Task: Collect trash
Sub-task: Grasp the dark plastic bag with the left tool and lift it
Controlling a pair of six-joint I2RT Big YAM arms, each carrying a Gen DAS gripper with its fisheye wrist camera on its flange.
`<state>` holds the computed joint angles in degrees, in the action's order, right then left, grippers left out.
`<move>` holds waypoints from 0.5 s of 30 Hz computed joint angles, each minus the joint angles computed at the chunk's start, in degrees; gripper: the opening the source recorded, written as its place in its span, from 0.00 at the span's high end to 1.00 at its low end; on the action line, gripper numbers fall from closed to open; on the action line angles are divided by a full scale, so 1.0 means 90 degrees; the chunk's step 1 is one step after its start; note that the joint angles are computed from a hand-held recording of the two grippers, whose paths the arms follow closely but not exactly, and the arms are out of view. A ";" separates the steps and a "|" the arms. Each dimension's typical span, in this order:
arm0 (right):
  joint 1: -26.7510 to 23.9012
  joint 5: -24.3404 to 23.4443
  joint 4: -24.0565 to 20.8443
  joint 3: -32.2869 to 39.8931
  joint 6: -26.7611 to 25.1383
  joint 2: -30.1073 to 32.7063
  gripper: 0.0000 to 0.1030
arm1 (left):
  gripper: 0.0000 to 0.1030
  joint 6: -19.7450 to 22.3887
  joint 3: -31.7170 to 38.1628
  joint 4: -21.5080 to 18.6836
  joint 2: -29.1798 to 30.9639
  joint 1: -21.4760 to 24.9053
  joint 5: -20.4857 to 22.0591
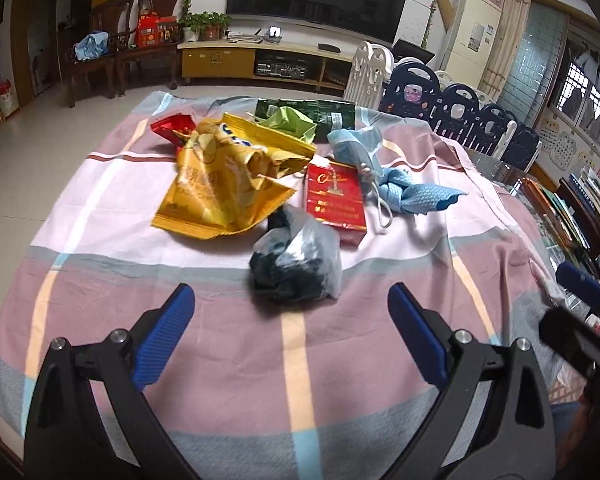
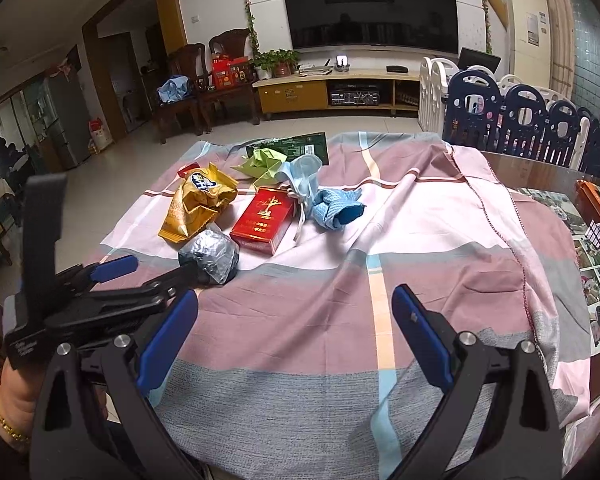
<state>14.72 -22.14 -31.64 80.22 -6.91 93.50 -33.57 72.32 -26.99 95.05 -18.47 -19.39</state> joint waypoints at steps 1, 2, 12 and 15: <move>-0.0002 -0.0004 -0.0010 0.0004 0.0008 0.0004 0.07 | 0.07 0.0049 0.0096 -0.0034 0.0090 0.0009 0.0017; -0.0002 -0.0004 -0.0023 0.0011 0.0017 0.0011 0.07 | 0.09 0.0104 0.0199 -0.0080 0.0184 0.0019 0.0037; -0.0012 -0.0028 -0.0165 0.0176 0.0083 0.0174 0.07 | 0.50 0.0053 0.0914 -0.0267 0.0897 0.0319 0.0968; 0.0020 -0.0047 -0.0176 0.0224 0.0179 0.0220 0.07 | 0.53 0.0101 0.0645 0.0117 0.0546 0.0234 0.0816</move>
